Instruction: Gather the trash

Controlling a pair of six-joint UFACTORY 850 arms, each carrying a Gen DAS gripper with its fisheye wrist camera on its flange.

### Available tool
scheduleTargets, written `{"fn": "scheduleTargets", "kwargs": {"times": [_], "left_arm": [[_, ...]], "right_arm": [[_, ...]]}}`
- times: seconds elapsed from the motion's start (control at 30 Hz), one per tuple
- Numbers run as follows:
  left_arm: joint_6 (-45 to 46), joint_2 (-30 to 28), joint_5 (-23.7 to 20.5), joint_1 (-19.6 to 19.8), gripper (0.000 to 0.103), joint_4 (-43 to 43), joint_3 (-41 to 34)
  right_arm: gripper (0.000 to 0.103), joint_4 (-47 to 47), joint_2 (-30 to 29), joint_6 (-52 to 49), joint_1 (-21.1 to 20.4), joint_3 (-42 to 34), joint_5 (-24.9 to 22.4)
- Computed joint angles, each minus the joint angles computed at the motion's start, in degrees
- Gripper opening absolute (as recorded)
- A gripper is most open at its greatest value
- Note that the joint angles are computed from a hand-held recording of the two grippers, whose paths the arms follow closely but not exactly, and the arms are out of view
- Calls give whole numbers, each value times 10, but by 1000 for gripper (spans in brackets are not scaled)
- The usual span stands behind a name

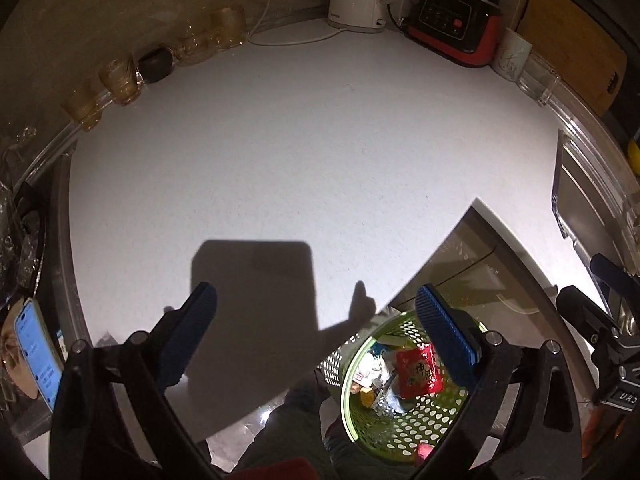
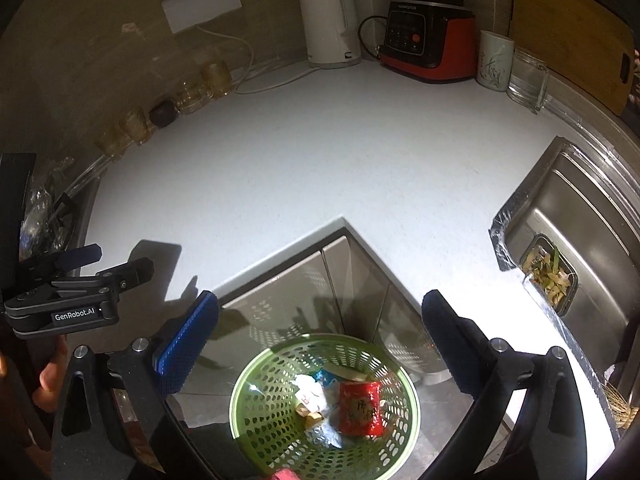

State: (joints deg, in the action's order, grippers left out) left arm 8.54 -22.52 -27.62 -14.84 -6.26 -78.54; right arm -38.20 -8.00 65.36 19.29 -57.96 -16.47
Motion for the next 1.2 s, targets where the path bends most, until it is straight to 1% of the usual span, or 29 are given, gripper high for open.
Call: {"fn": "scheduleTargets", "kwargs": {"times": [0.1,0.2,0.47,0.57,0.6,0.67,0.73,0.77,0.87,1.03,1.2], "left_arm": [[2,-6,2,6,95,-5,-17],[4,-12,3,12,95,-12,-41],[-10,-19,27,17,95,-7,-116],[-54,-16,47,15,95,31,-139],[-84,-16,52,14,95,58,-149],[-112,-17,56,13,95,81,-161],[-144,-12,64,13,95,114,-163],[-164,-10,67,12,95,133,-164],[-190,-9,65,9,95,154,-166],[-241,-7,55,6,95,194,-163],[-248,1,52,5,95,197,-151]], "right_arm": [[101,3,-10,-6,-3,-19,0],[101,-16,-19,3,-5,-46,-5],[101,-138,-33,84,-8,-133,-27],[101,-161,-38,99,-11,-168,-33],[101,-171,-38,107,-10,-175,-35],[101,-206,-38,140,-7,-190,-48],[101,-221,-37,155,-6,-199,-50],[101,-219,-36,153,-8,-202,-48],[101,-211,-35,148,-8,-207,-42],[101,-187,-38,118,-7,-210,-44],[101,-179,-30,117,-11,-199,-33]]}}
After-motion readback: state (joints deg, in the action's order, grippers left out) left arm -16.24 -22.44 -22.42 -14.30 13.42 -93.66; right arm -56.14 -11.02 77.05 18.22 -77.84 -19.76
